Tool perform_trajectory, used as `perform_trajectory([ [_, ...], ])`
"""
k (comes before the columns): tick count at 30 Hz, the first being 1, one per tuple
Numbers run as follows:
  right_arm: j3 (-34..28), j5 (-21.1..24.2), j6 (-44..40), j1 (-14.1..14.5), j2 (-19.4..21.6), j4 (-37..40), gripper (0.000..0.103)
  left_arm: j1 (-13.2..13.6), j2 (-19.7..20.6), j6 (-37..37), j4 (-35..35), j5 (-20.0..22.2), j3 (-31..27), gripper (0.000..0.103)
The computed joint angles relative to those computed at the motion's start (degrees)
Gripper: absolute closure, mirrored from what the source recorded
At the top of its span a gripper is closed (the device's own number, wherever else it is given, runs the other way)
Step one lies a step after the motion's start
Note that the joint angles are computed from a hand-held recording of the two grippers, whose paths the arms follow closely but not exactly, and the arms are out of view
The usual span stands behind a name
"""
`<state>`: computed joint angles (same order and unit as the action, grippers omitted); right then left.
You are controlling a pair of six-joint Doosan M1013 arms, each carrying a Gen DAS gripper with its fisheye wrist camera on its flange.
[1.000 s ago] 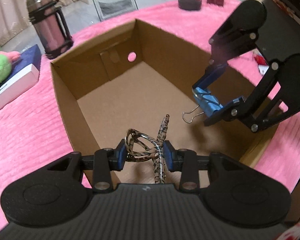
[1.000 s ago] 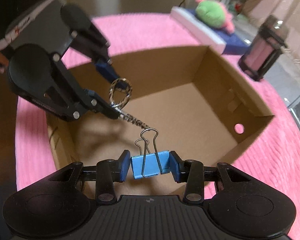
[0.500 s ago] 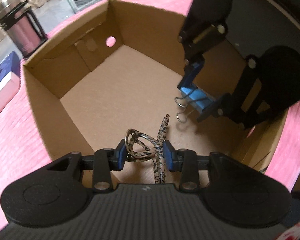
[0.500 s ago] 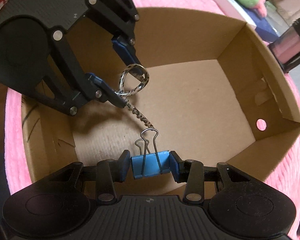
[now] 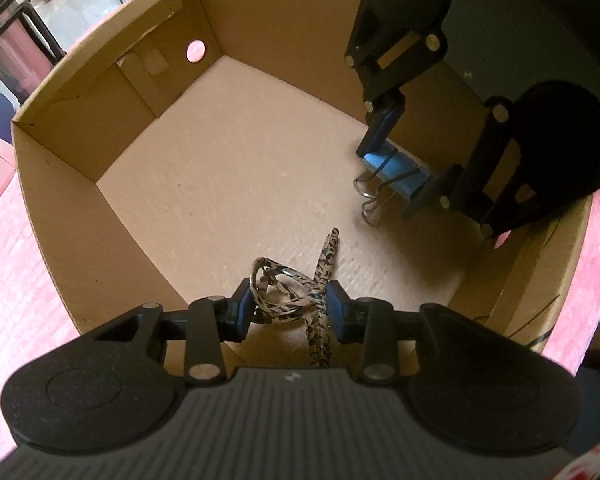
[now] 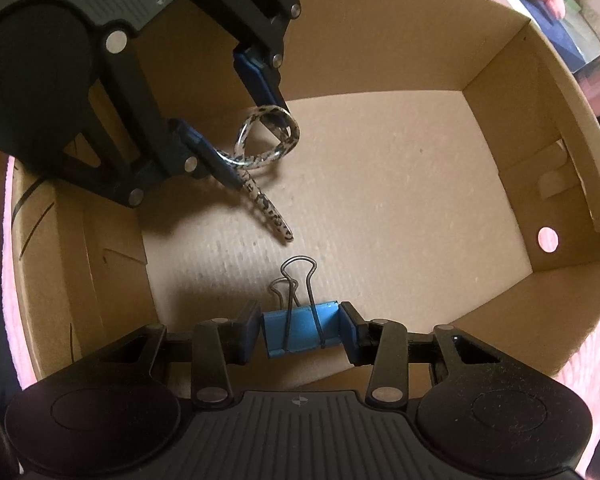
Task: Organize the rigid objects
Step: 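Open the left tool dropping the keychain while the right tool releases the binder clip in the box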
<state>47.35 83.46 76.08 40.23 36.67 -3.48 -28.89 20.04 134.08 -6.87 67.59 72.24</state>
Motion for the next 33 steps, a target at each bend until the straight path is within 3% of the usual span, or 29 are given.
perform_trajectory([
  [10,0.3,0.1,0.4,-0.1,0.1,0.3,0.064,0.0,0.3,-0.9,0.3,0.2,0.0,0.070],
  [18,-0.2,0.8,0.8,0.0,0.4,0.0,0.064,0.8,-1.0,-1.0,-2.9,-2.9,1.2,0.070],
  [21,0.3,-0.2,1.2,0.1,-0.1,-0.3,0.064,1.2,-1.8,-1.2,-4.1,-4.2,2.0,0.070],
  [25,1.2,-1.6,2.3,0.3,-0.8,-1.3,0.052,1.6,-3.2,-1.6,-5.6,-6.1,3.3,0.070],
  [29,1.4,-2.6,2.7,0.4,-1.5,-1.4,0.051,2.1,-4.5,-2.1,-6.9,-7.4,4.0,0.070],
  [33,3.2,-6.3,4.2,0.5,-3.4,-1.5,0.051,2.6,-6.3,-3.2,-9.0,-9.8,5.2,0.070],
])
